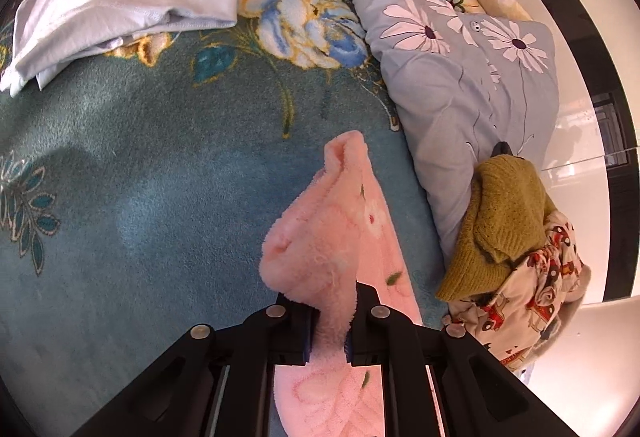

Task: Fold clothes

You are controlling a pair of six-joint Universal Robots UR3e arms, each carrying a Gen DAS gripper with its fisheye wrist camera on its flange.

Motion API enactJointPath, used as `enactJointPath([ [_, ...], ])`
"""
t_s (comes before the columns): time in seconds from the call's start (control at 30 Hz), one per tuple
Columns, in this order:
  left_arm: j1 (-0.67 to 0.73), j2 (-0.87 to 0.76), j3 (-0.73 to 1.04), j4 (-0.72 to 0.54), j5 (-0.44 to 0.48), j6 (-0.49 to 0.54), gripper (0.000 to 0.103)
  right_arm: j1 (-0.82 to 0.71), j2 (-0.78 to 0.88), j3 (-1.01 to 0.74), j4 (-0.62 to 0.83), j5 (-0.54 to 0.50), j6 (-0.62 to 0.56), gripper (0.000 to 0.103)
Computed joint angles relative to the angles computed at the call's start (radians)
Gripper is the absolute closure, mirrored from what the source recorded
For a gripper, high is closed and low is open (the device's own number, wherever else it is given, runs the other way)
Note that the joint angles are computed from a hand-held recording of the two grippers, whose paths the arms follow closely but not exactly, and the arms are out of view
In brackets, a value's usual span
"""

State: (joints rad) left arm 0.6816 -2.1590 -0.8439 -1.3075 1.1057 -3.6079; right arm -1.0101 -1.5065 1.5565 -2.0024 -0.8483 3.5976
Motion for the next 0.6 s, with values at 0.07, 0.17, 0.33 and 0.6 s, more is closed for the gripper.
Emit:
enactJointPath([
  [0.07, 0.002, -0.020, 0.104, -0.082, 0.001, 0.048, 0.092, 0.006, 0.004, -0.068, 0.032, 0.026, -0.027, 0.084],
  [0.17, 0.024, -0.012, 0.189, -0.163, -0.020, 0.116, 0.092, -0.008, -0.020, -0.139, 0.110, 0.088, -0.091, 0.085],
  [0.33, 0.139, 0.119, 0.157, -0.237, -0.148, 0.275, 0.093, -0.016, -0.089, -0.206, 0.210, 0.218, -0.150, 0.087],
  [0.6, 0.386, 0.463, -0.498, -0.176, -0.031, 0.442, 0.092, -0.137, -0.308, -0.041, 0.553, 0.090, -0.568, 0.087],
])
